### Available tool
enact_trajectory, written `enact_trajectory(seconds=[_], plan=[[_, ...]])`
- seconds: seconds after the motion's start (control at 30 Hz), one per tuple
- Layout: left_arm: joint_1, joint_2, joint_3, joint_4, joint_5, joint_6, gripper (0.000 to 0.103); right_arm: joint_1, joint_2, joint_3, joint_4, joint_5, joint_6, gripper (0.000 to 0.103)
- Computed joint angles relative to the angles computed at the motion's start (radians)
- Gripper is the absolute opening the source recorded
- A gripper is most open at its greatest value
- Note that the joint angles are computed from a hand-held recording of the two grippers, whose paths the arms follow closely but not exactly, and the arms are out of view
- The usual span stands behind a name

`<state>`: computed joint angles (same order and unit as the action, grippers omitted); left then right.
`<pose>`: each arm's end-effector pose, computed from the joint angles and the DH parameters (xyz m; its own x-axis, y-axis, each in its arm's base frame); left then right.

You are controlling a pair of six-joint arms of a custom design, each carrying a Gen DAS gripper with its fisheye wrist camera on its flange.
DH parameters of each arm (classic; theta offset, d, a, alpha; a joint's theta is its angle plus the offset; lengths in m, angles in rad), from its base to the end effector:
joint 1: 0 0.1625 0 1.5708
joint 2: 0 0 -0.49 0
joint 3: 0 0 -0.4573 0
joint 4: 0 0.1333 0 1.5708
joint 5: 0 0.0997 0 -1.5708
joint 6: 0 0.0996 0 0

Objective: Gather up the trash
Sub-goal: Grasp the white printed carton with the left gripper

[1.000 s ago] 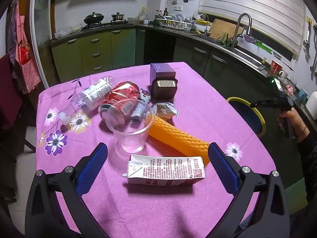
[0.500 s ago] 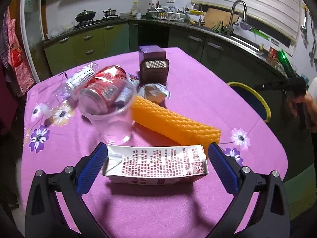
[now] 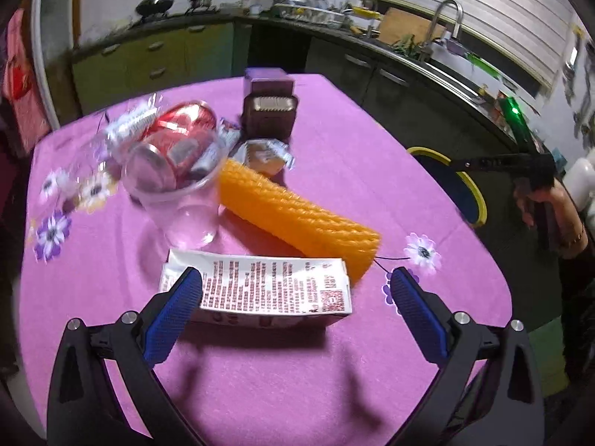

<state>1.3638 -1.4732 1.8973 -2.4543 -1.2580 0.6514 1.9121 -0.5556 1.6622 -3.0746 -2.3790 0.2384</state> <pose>0.0380 -0.6169 0.4213 -0.6511 0.5812 -0.4882 0.7281 0.6600 -0.1854 0.3053 -0.6764 -0.0128 -0.7964 0.2366 0.5565 -0.1241 0.8367 -0.5334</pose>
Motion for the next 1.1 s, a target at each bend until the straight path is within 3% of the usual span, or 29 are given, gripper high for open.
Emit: enact_trajectory(seconds=[0.13, 0.23, 0.33, 0.47, 0.6, 0.8, 1.03, 1.1], plan=[[0.002, -0.010, -0.034, 0.042, -0.050, 0.187, 0.096, -0.003, -0.004, 0.005, -0.003, 0.007, -0.008, 0.050], [0.028, -0.015, -0.088, 0.133, -0.176, 0.465, 0.096, -0.004, -0.009, 0.015, -0.009, 0.010, -0.010, 0.050], [0.038, 0.012, -0.160, 0.286, -0.219, 0.620, 0.096, -0.006, -0.012, 0.025, -0.019, 0.013, -0.006, 0.050], [0.022, 0.070, -0.233, 0.460, -0.148, 0.706, 0.094, -0.004, -0.015, 0.032, -0.018, 0.019, 0.002, 0.050], [0.004, 0.098, -0.236, 0.525, -0.046, 0.779, 0.074, 0.004, -0.021, 0.037, -0.004, 0.015, 0.012, 0.050], [0.008, 0.139, -0.244, 0.523, 0.054, 0.829, 0.064, 0.025, -0.033, 0.053, -0.018, -0.005, 0.019, 0.051], [0.015, 0.176, -0.267, 0.546, 0.112, 0.848, 0.051, 0.032, -0.037, 0.056, 0.015, -0.011, 0.043, 0.052], [0.017, 0.182, -0.270, 0.560, 0.125, 0.844, 0.042, 0.032, -0.037, 0.055, 0.017, -0.010, 0.043, 0.052]])
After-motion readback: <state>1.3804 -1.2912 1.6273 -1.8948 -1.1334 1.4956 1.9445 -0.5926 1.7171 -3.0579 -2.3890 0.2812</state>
